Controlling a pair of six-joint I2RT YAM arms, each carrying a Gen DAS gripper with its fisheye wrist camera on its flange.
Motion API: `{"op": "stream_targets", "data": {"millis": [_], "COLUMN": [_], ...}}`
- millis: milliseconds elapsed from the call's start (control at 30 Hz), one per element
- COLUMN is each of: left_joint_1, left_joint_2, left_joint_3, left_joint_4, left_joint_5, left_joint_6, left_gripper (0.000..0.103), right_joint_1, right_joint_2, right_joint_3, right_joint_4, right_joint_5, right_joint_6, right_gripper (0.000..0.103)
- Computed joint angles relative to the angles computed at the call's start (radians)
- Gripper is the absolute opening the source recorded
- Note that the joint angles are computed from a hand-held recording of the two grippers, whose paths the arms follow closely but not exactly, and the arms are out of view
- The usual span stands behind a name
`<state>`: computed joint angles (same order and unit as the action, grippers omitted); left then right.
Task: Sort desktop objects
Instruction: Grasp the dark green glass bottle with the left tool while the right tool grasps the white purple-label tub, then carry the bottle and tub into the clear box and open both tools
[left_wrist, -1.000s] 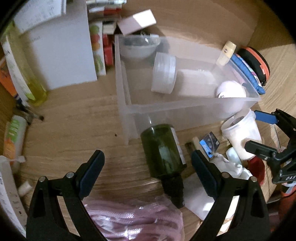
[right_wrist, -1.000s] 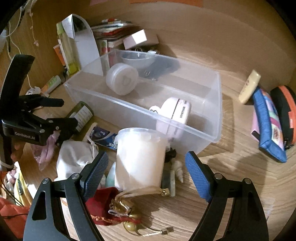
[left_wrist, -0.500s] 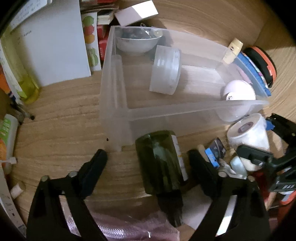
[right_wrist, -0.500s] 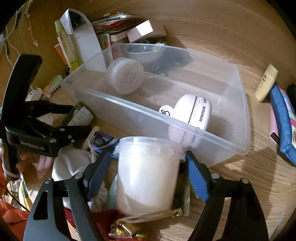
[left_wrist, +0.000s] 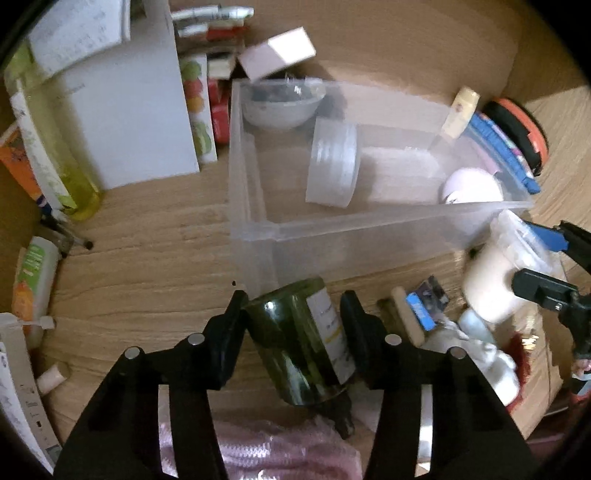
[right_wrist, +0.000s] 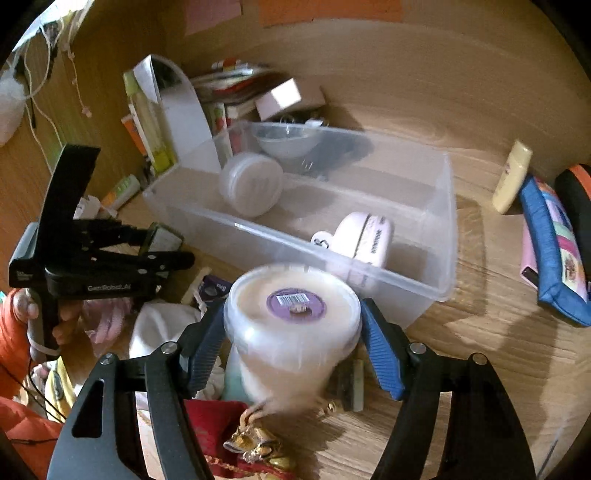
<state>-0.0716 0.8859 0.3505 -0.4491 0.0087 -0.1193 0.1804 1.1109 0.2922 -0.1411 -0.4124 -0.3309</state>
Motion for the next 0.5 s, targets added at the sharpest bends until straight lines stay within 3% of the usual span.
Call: {"op": "stream_targets", "data": {"millis": [200,500], "left_joint_1": [-0.056,-0.098], "left_joint_2": [-0.183,-0.325], "left_joint_3": [0.022,0.070], "left_joint_4": [-0.127,-0.242], "left_joint_5": [-0.046,-0.059], "left_joint_6": [-0.020,-0.047], "left_gripper": [0.046,0.042], "right_joint_1": [-0.016,-0.037], "right_joint_2": [-0.055,-0.297], "right_joint_3": [-0.024,-0.033], "right_joint_4": [-0.014,-0.165], "right_joint_5": [-0.029,-0.061], "right_joint_6": [0.002,-0.006], "right_gripper": [0.068,0.068]}}
